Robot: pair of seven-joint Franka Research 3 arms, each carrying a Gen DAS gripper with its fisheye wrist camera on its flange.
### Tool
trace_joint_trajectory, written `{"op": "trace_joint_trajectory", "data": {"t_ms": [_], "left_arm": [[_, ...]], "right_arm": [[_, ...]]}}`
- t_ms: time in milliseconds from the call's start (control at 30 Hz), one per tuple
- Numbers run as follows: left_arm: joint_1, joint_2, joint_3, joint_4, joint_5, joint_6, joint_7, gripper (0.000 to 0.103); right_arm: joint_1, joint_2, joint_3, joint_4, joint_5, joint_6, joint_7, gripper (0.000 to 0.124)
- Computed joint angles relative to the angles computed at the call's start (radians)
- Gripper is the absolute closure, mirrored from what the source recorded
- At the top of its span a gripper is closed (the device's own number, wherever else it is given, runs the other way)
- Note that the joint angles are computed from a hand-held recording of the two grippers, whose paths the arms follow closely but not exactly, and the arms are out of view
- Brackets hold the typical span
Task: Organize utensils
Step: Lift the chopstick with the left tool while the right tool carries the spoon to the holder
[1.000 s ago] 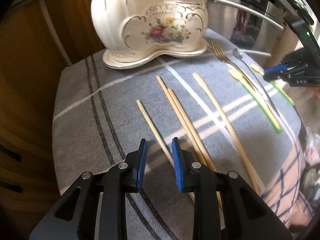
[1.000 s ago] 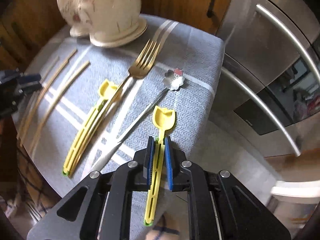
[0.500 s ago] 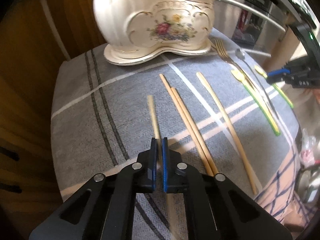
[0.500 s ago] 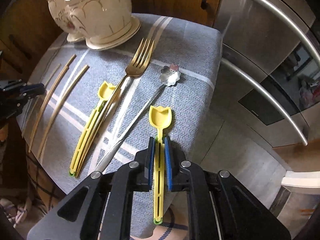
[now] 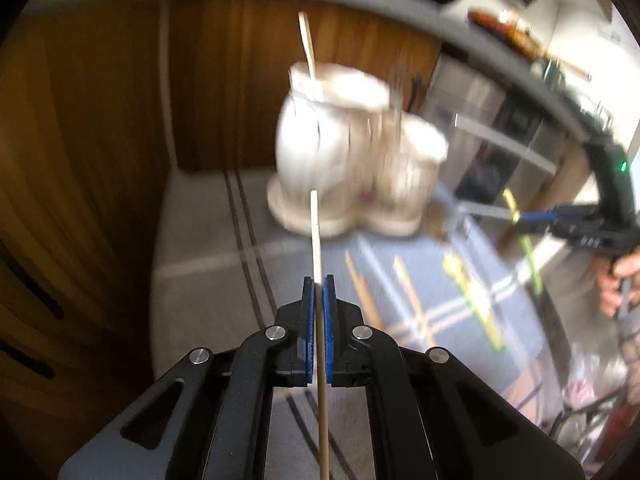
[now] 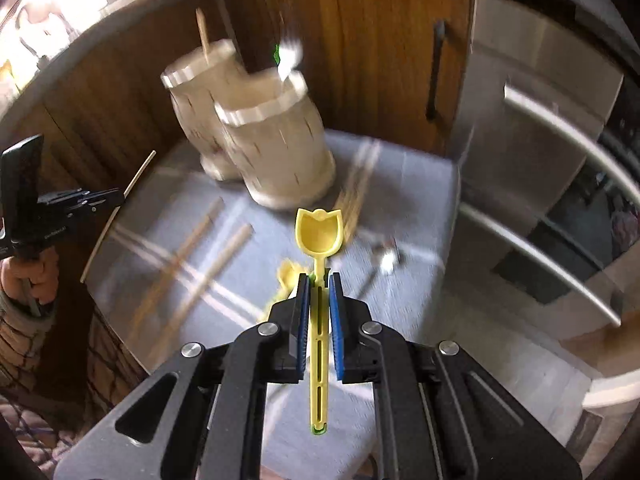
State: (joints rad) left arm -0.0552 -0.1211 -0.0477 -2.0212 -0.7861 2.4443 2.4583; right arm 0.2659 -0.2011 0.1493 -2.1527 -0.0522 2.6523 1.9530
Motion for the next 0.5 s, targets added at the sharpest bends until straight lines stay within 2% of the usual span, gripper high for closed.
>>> {"op": "trace_joint_trajectory", "data": {"t_ms": [167, 267, 300, 400, 500], "left_arm": [[-0.024, -0.001, 0.013, 0.071, -0.197, 0.061, 0.126, 0.099], [-0.030, 0.031, -0.001, 0.133, -0.276, 0.096, 0.166, 0.099], [-0.032, 0.048, -0.003, 0.164, -0.334, 0.099, 0.201, 0.099], [-0.033, 0.100, -0.037, 0.246, -0.442, 0.175, 0.272, 0.099], [-0.027, 0.168, -0.078, 0.340, -0.537, 0.237, 0.331, 0.099]], "right_arm": [[-0.014, 0.039, 0.015, 0.056, -0.050, 0.117, 0.054, 0.114], [-0.021, 0.083, 0.018, 0.105, -0.092, 0.185, 0.108, 0.114], [-0.027, 0.105, 0.023, 0.129, -0.133, 0.214, 0.146, 0.114], [-0.035, 0.155, 0.018, 0.194, -0.274, 0.264, 0.268, 0.114], [-0.022, 0.197, -0.016, 0.250, -0.421, 0.300, 0.397, 0.114]]}}
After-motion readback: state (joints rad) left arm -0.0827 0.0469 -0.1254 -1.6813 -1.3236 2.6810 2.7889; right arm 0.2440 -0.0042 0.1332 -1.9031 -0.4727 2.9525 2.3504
